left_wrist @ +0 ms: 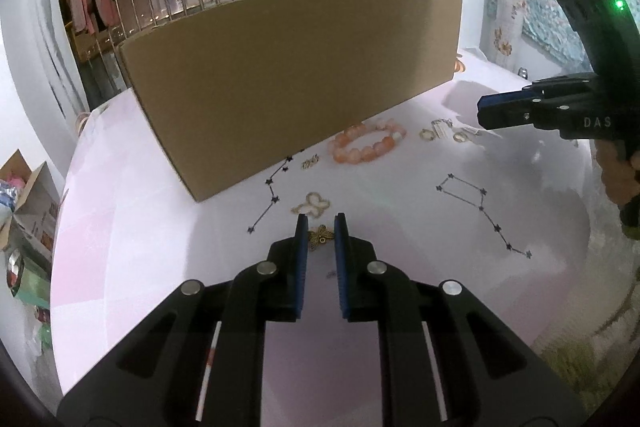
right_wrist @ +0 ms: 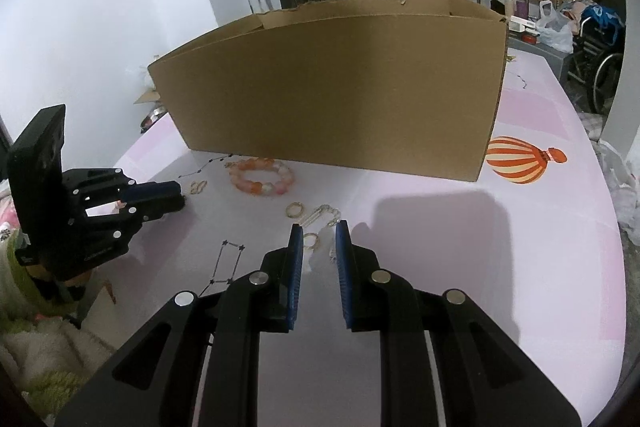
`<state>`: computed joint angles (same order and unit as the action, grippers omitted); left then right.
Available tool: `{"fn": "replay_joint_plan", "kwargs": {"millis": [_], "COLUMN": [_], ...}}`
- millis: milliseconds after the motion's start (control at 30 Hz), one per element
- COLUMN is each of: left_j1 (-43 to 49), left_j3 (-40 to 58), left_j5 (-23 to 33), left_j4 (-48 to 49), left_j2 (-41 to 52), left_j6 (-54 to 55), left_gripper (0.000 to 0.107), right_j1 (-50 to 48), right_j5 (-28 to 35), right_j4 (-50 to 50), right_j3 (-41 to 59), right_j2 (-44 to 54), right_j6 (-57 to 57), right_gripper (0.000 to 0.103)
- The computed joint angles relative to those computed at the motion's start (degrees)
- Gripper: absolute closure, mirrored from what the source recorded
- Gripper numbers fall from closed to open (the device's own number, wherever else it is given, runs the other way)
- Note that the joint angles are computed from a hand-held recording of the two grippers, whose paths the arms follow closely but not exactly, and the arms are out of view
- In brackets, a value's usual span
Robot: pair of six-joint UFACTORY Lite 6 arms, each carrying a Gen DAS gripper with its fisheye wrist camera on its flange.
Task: Organize jewelry
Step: 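Close the left gripper on a small gold charm while the right gripper grasps a small ring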
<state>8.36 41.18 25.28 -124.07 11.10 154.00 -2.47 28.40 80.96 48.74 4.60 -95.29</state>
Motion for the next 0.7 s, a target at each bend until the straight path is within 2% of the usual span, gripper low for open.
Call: {"fn": "replay_joint_plan", "kwargs": {"millis": [333,533,700], "left_j1": [2.54,2.95,3.06], "left_j3": [-1.1,-0.67,-1.04], "left_j5": [2.47,3.12,2.8], "left_j4": [3.35,4.4,4.65], "left_j2": [-0.36,0.28,-0.37], "left_j6": [-3.61,-4.3,-3.93], "left_gripper": [0.095,0.095,0.095], "right_j1": [3.61,5.95,6.53], "right_j5": [-2.02,-6.51,-7.62], "right_j4": [-2.42,5.27,6.38], "right_j3": [0.53,1.19,2.67], "right_j2": [2.38,4.15,5.44], "right_j6": [1.39,-7.46,-10.15], "right_gripper": [0.086,0.086,0.086]}}
